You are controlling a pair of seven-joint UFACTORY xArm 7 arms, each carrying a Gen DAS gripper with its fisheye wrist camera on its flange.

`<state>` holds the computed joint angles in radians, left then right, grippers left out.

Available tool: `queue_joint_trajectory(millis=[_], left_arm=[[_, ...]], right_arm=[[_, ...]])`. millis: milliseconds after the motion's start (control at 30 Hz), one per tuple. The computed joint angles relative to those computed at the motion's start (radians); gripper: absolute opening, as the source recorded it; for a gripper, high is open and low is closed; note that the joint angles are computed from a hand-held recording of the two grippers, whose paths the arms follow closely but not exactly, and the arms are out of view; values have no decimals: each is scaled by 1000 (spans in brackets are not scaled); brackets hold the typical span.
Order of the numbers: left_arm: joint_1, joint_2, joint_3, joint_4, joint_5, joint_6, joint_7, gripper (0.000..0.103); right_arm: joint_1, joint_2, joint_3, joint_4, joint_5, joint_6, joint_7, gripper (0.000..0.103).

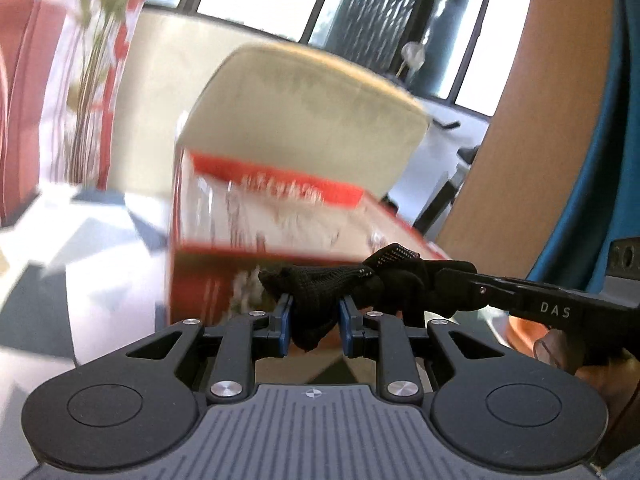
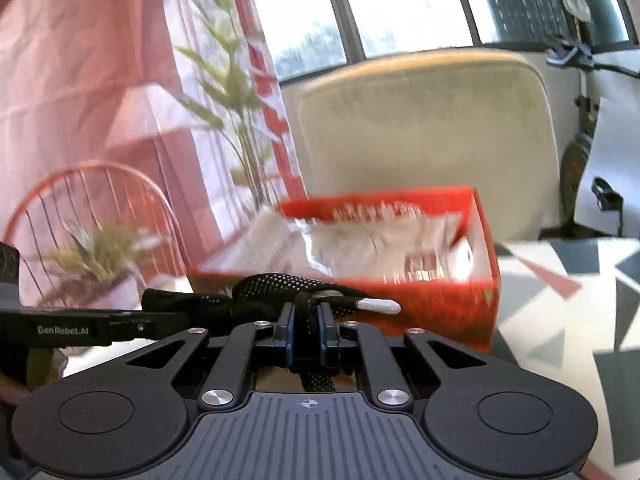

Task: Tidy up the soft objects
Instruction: 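Lift the black strap with both grippers and lower it into the box, then open both grippers to release the black strap in the box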

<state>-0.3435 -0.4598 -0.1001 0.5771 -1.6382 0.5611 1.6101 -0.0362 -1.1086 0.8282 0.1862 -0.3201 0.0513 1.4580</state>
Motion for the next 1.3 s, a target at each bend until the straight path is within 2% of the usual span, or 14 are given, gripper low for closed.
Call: queue_joint_trajectory(millis=[67, 167, 300, 467, 567, 667, 767, 900, 967, 1133, 1200, 1233, 1267, 1300], left_arm=[[-1, 0, -2, 29, -18, -2, 24, 25], [-1, 26, -12, 86, -33, -12, 28, 25], [-7, 90, -25, 183, 5, -29, -12, 25], [-27, 186, -46, 313, 42, -95, 32, 25], [-35, 247, -41, 376, 142, -84, -75, 25], [-35, 309, -34, 421, 296, -30, -237, 25], [-29, 362, -30, 451, 394, 33, -357, 25], [-12, 410, -35, 468, 510, 78, -467, 25], [-6, 428, -43, 475, 581, 68, -519, 25], [20, 489, -50, 525, 680, 54, -638, 26], [28, 498, -56, 537, 716, 44, -683, 36], [31, 495, -59, 535, 714, 36, -693, 49], [34, 491, -62, 533, 695, 22, -682, 58], [36, 480, -65, 529, 671, 9, -662, 58]], right_arm=[[-5, -15, -33, 10, -13, -3, -32, 10], [-56, -6, -73, 38, -25, -38, -96, 10], [-119, 50, -128, 98, -26, -26, -210, 10], [-222, 161, -166, 166, -10, -72, -329, 10], [-265, 210, -164, 195, 12, -76, -377, 10], [-284, 240, -165, 210, 33, -66, -407, 10], [-253, 255, -191, 205, 49, -20, -430, 10], [-144, 328, -293, 192, 76, 43, -459, 10], [-95, 376, -342, 191, 85, 60, -477, 10], [-31, 499, -405, 213, 105, 56, -484, 10], [-17, 543, -418, 228, 113, 51, -480, 10], [-16, 563, -422, 240, 111, 54, -481, 10], [-14, 576, -423, 246, 108, 58, -480, 10], [-11, 592, -426, 255, 105, 58, -480, 10]])
